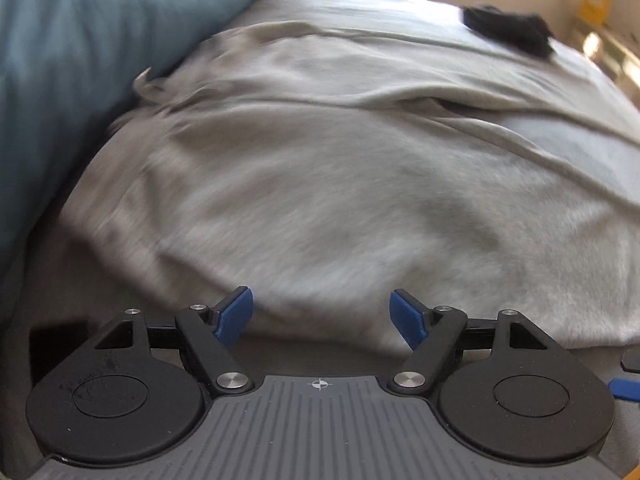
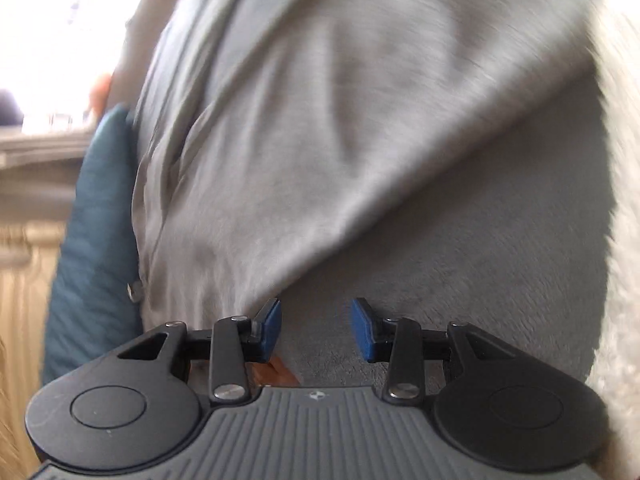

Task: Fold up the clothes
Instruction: 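Grasp the sweatpants waistband edge with both grippers near the pillow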

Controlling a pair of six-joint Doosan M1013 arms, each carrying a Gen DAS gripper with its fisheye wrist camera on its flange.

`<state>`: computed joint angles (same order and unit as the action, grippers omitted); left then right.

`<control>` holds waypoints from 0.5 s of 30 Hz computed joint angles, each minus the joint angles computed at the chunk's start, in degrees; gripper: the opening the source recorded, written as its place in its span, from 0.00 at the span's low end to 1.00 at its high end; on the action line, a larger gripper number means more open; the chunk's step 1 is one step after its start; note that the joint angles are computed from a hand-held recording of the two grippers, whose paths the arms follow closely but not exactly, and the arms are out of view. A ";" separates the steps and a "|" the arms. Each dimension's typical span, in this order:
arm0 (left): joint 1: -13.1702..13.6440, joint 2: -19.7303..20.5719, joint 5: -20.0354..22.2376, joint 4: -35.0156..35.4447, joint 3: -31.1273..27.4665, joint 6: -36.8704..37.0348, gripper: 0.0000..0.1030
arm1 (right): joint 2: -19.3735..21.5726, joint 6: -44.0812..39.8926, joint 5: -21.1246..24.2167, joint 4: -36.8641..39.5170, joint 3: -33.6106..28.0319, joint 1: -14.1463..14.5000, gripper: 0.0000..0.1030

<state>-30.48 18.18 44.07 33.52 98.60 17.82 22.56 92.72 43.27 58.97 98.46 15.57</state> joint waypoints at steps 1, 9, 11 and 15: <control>0.07 -0.61 -0.36 0.40 0.96 -2.17 0.74 | -0.10 -0.16 -1.34 1.07 0.48 -0.07 0.40; 3.14 -3.40 -10.39 3.72 7.02 -24.36 0.72 | 1.26 2.70 -6.79 -0.08 -0.77 0.81 0.40; 3.67 -3.33 -10.93 5.47 7.31 -28.94 0.71 | 1.34 3.45 -7.06 -0.56 -1.02 1.09 0.40; 4.48 -2.59 -9.85 5.07 6.69 -32.93 0.61 | 1.51 8.47 -9.44 -4.15 -1.40 1.65 0.40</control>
<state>-26.00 15.59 34.23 38.59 105.28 -15.12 24.07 101.19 33.82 54.82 97.05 17.21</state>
